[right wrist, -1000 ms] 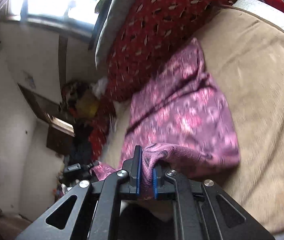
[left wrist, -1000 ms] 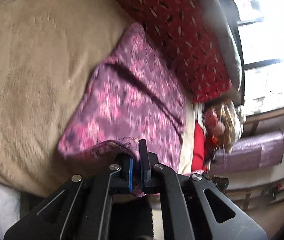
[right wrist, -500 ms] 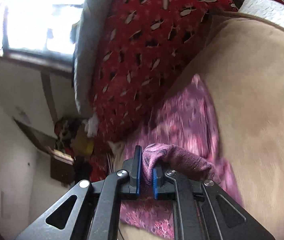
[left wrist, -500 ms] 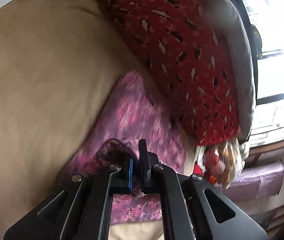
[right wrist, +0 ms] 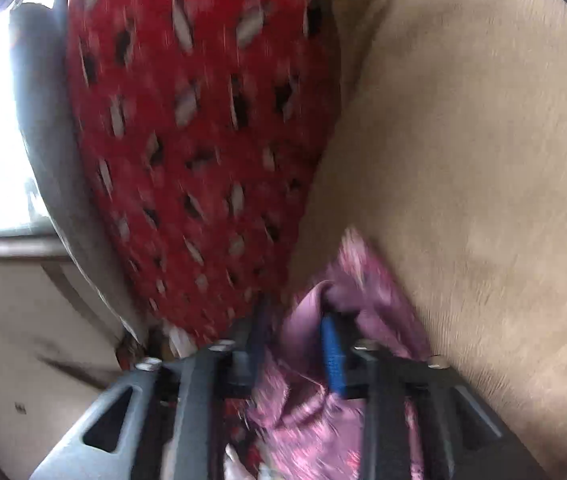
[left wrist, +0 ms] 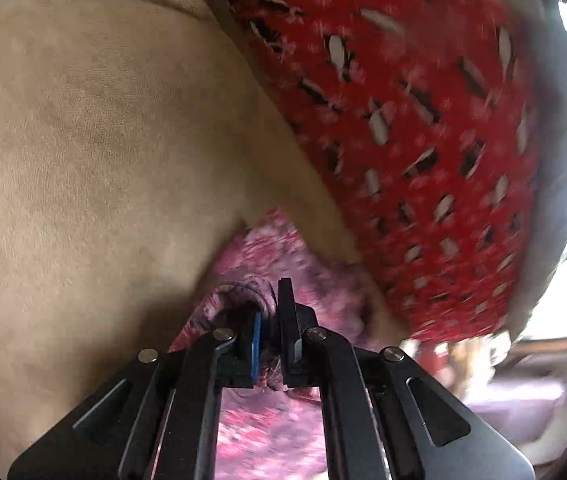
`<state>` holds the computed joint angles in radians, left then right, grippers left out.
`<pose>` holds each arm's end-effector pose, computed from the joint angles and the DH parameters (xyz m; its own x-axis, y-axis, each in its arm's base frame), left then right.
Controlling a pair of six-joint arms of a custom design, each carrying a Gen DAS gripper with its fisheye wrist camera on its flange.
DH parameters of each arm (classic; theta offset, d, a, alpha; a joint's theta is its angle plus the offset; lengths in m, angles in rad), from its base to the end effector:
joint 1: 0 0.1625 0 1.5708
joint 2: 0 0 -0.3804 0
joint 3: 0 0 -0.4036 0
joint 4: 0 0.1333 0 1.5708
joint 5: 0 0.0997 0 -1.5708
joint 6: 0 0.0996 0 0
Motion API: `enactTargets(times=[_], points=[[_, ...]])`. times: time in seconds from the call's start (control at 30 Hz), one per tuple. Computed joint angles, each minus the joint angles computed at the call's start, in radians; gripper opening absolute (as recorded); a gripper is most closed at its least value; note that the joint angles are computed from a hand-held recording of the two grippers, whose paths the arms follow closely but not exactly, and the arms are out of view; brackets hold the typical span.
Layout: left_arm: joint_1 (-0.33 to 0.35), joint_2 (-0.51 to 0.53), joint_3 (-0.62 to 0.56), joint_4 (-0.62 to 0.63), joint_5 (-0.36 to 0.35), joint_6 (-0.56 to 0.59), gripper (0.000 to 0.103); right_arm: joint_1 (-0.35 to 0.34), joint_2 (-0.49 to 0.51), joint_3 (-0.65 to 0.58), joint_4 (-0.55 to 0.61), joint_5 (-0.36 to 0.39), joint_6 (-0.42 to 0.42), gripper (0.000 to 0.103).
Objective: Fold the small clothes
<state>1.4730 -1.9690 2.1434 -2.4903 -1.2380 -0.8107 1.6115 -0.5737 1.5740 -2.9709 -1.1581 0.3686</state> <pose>0.1273 -0.4014 0.4415 -0.7150 -0.6185 0.3260 -0.6480 0.4111 -0.6412 0.2002 -0.6572 -0.0160 -0.8614 0.1513 -0.4849 0.2925 0.9282 -0.2300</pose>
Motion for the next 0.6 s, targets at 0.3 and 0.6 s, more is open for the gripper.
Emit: enactTargets(times=[0.3,0.6], points=[[0.004,-0.125,0.05,-0.053,0.002,0.017,0.054,0.064,-0.116,0.066,0.025,-0.264,-0.233,0.056],[-0.051,-0.053,0.005,0.195,0.173,0.143,0.06,0.143,-0.039,-0.011,0.113,-0.481,-0.436,0.056]])
